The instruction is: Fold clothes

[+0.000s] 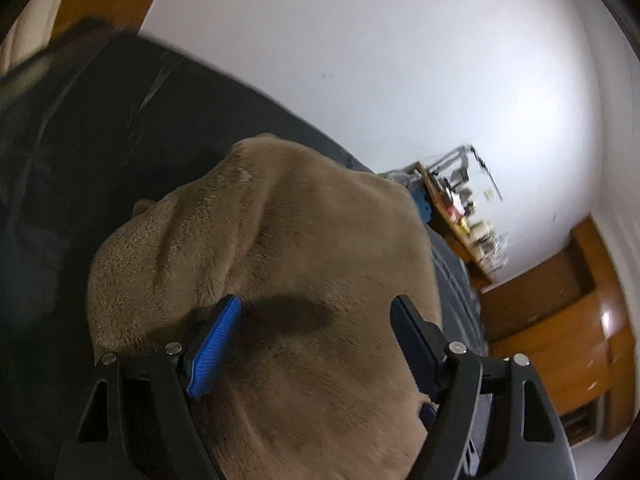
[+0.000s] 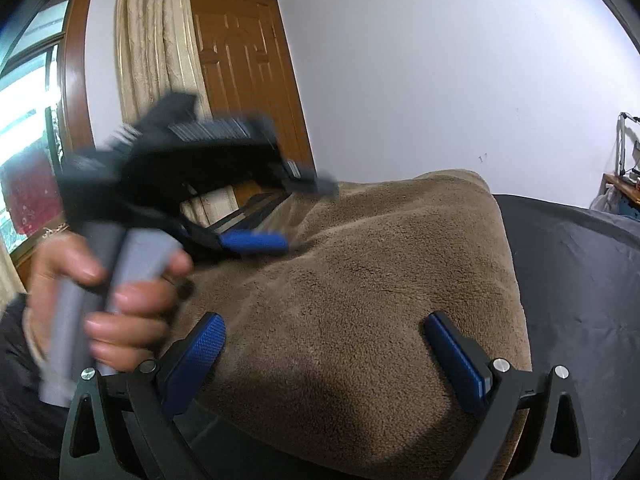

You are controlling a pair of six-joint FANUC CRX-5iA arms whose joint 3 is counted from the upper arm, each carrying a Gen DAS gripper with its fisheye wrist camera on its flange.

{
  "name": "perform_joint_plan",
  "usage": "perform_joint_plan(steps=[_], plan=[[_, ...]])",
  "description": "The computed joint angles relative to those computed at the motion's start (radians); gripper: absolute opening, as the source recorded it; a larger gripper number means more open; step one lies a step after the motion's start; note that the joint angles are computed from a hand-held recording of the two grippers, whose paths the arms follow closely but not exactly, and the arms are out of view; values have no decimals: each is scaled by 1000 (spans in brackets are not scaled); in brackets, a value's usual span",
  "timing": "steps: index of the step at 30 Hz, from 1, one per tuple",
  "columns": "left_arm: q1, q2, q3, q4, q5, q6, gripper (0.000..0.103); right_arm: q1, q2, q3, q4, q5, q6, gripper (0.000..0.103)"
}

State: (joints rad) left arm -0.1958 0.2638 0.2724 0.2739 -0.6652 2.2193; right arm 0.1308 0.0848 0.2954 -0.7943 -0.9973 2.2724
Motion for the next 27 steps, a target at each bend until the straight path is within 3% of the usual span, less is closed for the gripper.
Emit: perform_joint_plan(steps=[2, 8, 11, 15, 17, 21, 24, 27], plan=[[12, -31, -86, 66, 85, -76, 80, 7, 0, 1, 10, -3, 6, 102], [8, -43, -148, 69, 169, -170, 79, 26, 4, 5, 33, -4, 33, 102], [4, -42, -136, 46, 157, -161, 79, 7, 14, 24, 4, -25, 42, 102], [-4, -97, -190, 74, 177, -177, 79, -89, 16, 55, -120, -36, 21, 102], [-9, -127, -220, 91, 189, -186, 81, -152, 8, 48, -188, 15, 25, 102], [-41, -161, -193, -59, 138, -97, 82, -158, 2, 17, -70, 191, -87, 102], [-61, -160, -177, -130, 112, -63, 82, -201, 40, 67, -110, 116, -106, 102], [-62, -146, -156, -170, 86, -31, 82, -216, 59, 99, -156, 29, -29, 102]])
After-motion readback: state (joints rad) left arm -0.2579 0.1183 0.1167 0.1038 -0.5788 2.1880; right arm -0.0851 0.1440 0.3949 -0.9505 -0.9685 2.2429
